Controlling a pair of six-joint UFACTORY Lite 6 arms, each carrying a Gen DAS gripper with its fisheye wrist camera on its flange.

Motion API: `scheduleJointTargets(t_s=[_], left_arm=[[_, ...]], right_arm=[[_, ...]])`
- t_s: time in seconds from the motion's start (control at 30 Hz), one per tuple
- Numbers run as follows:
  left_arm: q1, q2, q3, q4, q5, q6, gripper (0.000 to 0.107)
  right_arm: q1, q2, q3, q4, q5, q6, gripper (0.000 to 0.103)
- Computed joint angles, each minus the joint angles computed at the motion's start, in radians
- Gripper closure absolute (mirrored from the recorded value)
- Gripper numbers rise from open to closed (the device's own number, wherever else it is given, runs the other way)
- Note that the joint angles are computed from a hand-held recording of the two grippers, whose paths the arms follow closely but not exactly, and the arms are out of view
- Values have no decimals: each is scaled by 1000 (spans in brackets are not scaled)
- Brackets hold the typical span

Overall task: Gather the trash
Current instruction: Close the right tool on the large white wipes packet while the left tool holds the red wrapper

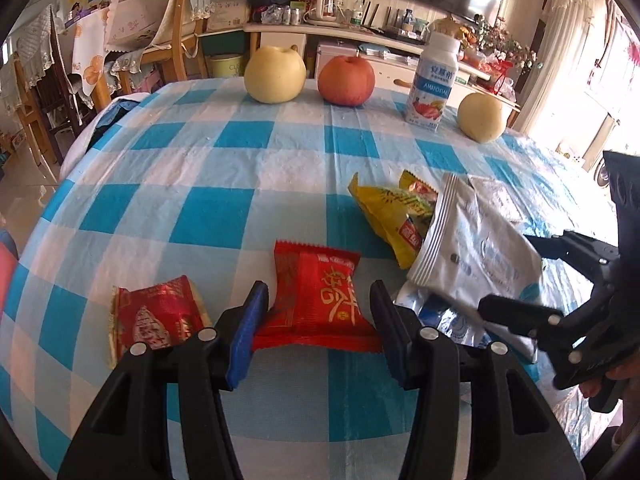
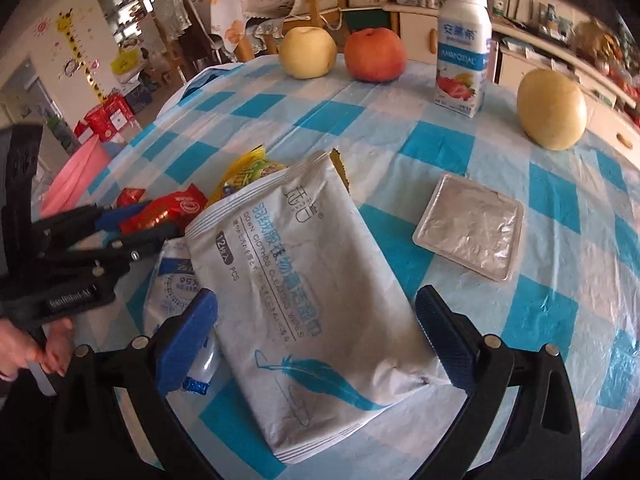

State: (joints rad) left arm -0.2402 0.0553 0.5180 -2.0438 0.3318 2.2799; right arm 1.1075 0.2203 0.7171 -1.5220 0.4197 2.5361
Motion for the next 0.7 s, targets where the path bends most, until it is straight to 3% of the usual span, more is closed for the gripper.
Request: scheduleJointTargets(t_s=[0.3,0.53,0.7], left_arm=[[96,-145,-72,313,66,-244,53],[156,-248,-143,487,117,-356,53],[232,-329,-192,630,166,-427,53]], right_arm=[[91,-54,-32,141,11,-148,4],[144,77,90,395,82,-440,4],[129,73,70,369,102,-359,4]])
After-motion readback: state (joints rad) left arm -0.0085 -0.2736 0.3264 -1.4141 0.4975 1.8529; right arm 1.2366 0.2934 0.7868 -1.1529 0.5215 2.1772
